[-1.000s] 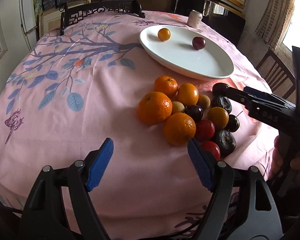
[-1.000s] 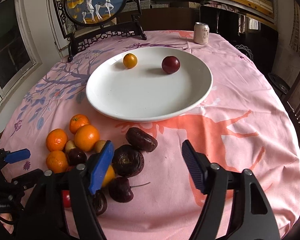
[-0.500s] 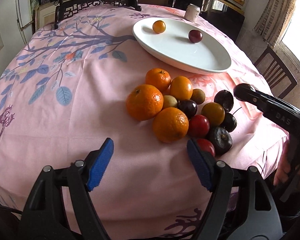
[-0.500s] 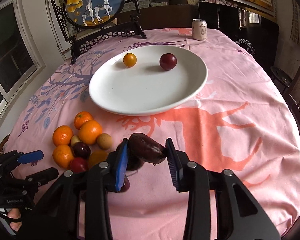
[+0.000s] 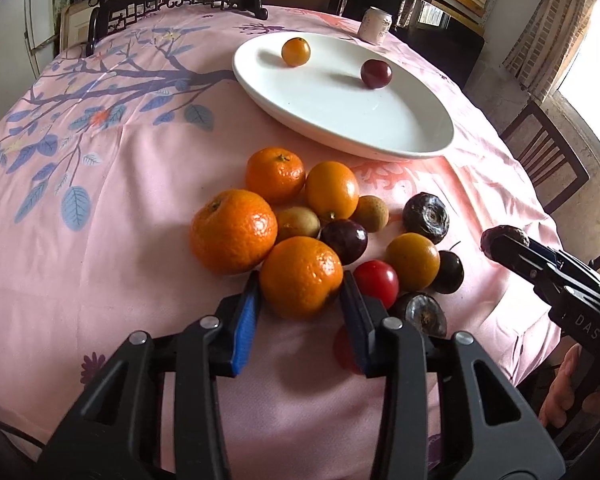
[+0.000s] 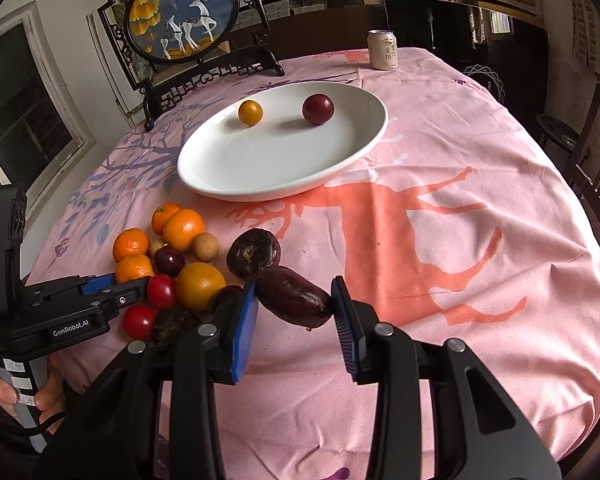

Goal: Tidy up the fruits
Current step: 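Lower both held fruits onto the white plate and open both tools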

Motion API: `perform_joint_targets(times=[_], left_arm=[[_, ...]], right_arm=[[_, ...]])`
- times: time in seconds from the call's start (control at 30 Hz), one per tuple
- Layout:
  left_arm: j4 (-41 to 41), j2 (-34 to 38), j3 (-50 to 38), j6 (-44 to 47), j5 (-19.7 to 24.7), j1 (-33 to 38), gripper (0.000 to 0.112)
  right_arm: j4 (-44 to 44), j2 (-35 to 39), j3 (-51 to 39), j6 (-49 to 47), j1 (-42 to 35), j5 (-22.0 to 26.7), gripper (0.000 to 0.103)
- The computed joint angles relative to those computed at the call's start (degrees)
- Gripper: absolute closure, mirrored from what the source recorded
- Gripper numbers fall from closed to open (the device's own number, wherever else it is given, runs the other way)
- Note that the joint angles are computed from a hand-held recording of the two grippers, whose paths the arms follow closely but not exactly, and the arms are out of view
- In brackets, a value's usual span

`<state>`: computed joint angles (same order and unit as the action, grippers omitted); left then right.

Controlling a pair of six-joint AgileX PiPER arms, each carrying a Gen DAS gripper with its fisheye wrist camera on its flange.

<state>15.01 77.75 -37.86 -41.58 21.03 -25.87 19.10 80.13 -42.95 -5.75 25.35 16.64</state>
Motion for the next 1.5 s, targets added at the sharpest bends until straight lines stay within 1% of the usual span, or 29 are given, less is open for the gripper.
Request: perform_joint_targets(times=[0.03,0.1,0.17,0.4,0.5,0.6,0.67,0.7,0.73,0.8,0.87,0.9,0.97,1.0,1.07,1.13,1.3,1.33,1.37,1.4,1.43,1.47,1.5], left_arm=[[2.8,-0.6,0.1,-2.7,0.8,-0.9,0.073],[4.8,-2.0,0.2,-4.6,1.8,-1.8,0.073],[4.0,-3.4,0.4,-3.7,2.2,-1.8,0.073],[6.1,-6.0,-1.3,-4.4,5.4,-3.1,0.073],[4.1,-5.2,-3.8,-0.6,6.3,-1.7,0.073],[2.5,-2.2,-9.8,4.8,8.1,0.8,0.073],[0.9,1.8,-16.4,9.5,10.1,3.3,0.073],[-1.5,4.7,-20.6,13.3,11.3,5.0,0.073],[-3.7,8.1,-25.4,16.6,12.7,6.5,0.073],[-6.5,16.2,-36.1,20.8,16.4,8.7,0.073],[-5.8,25.0,-47.3,20.9,20.3,9.4,0.073],[-5.5,29.2,-52.9,21.0,22.5,9.4,0.073],[-7.3,37.5,-64.0,22.3,26.9,9.9,0.073],[-8.8,41.2,-69.1,23.4,29.3,10.2,0.073],[-10.5,47.2,-77.7,24.5,33.5,10.5,0.073],[-10.9,50.8,-82.8,24.6,35.8,10.5,0.073],[-11.3,54.5,-89.4,25.1,38.3,10.2,0.072],[-11.6,54.9,-90.5,25.2,38.9,10.2,0.071],[-11.8,54.5,-90.2,25.4,38.6,10.3,0.065],[-11.8,53.2,-88.3,25.3,37.6,10.3,0.059],[-11.6,51.1,-85.3,25.2,35.8,10.4,0.052],[-11.2,48.0,-80.6,24.9,33.3,10.4,0.051],[-10.9,44.6,-75.5,24.7,30.5,10.5,0.051]], right_arm=[[0.0,-0.2,0.1,0.0,0.2,-0.1,0.065],[-0.9,-0.5,0.0,0.9,0.7,-0.2,0.065],[-1.1,-0.5,-0.1,1.2,1.0,-0.3,0.065],[-2.2,-0.3,-1.2,2.2,1.8,-0.2,0.065],[-4.1,0.3,-2.6,3.8,2.1,0.3,0.065],[-4.2,1.8,-6.2,2.3,1.4,2.5,0.065],[-8.7,3.4,-10.3,5.0,1.2,3.7,0.065],[-12.4,4.9,-13.1,7.6,1.2,4.1,0.065],[-14.2,6.6,-15.8,8.3,0.9,4.3,0.065],[-12.1,11.2,-21.8,4.4,-0.7,4.5,0.065],[-11.1,17.3,-29.0,2.3,-2.2,5.8,0.066],[-12.2,20.9,-33.4,2.8,-2.8,7.2,0.066],[-17.0,27.2,-40.9,6.7,-3.5,10.0,0.066],[-17.0,30.6,-45.1,6.6,-4.1,12.2,0.066],[-14.5,35.8,-52.1,5.0,-5.6,17.0,0.066],[-16.5,38.9,-56.0,6.0,-5.6,19.6,0.066],[-18.7,41.1,-58.0,6.7,-5.3,20.4,0.065],[-19.5,41.4,-58.5,7.0,-5.1,20.7,0.059],[-20.9,41.8,-59.3,7.8,-4.8,21.5,0.050],[-23.8,41.4,-59.0,10.3,-4.2,21.4,0.040],[-27.2,39.9,-57.1,13.3,-3.6,19.9,0.040],[-28.8,38.2,-55.1,14.6,-3.3,19.0,0.040],[-28.5,36.2,-53.1,14.2,-3.4,18.4,0.040]])
